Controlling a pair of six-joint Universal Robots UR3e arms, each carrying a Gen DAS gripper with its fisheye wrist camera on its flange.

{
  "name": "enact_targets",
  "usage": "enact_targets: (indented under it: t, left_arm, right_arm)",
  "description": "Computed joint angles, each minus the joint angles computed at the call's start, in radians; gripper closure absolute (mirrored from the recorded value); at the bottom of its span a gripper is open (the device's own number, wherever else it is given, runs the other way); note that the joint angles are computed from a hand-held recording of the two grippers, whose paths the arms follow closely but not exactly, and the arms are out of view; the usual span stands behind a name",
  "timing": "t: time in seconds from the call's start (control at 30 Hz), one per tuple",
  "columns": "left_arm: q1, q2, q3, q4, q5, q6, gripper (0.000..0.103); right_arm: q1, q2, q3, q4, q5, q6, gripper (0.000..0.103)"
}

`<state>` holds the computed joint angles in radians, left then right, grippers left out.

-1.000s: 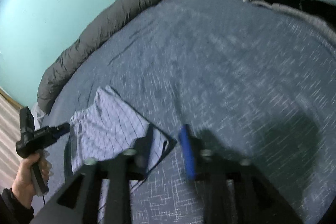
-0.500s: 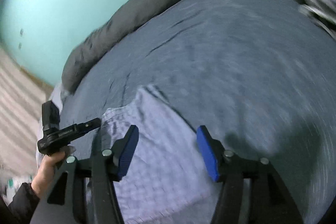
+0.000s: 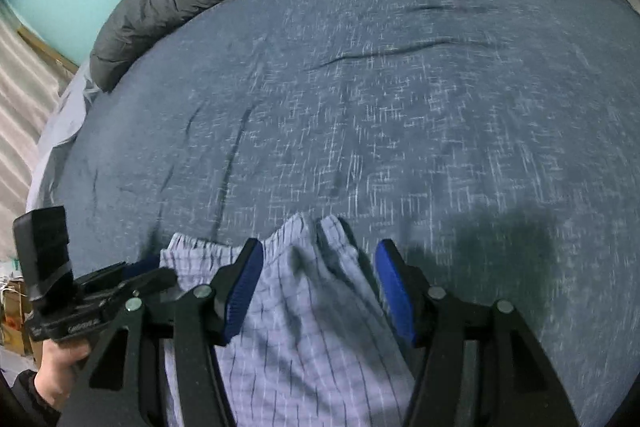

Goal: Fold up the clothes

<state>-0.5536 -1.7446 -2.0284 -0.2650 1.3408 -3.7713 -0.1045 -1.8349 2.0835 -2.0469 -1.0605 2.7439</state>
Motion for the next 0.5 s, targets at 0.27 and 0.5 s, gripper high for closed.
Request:
enact_targets:
  t: [0.27, 0.5]
  left_arm:
    - [0.011, -0.044, 0.007, 0.039, -0.03, 0.002, 0.062]
    - [0.01, -0.057, 0.009, 0.062, -0.043, 0.012, 0.075]
  right_arm:
    - [0.116, 0.163, -0.037, -0.132, -0.081, 0.062, 0.044]
    - [0.107, 0.145, 0.045, -0.184, -0.018, -0.006, 0.08]
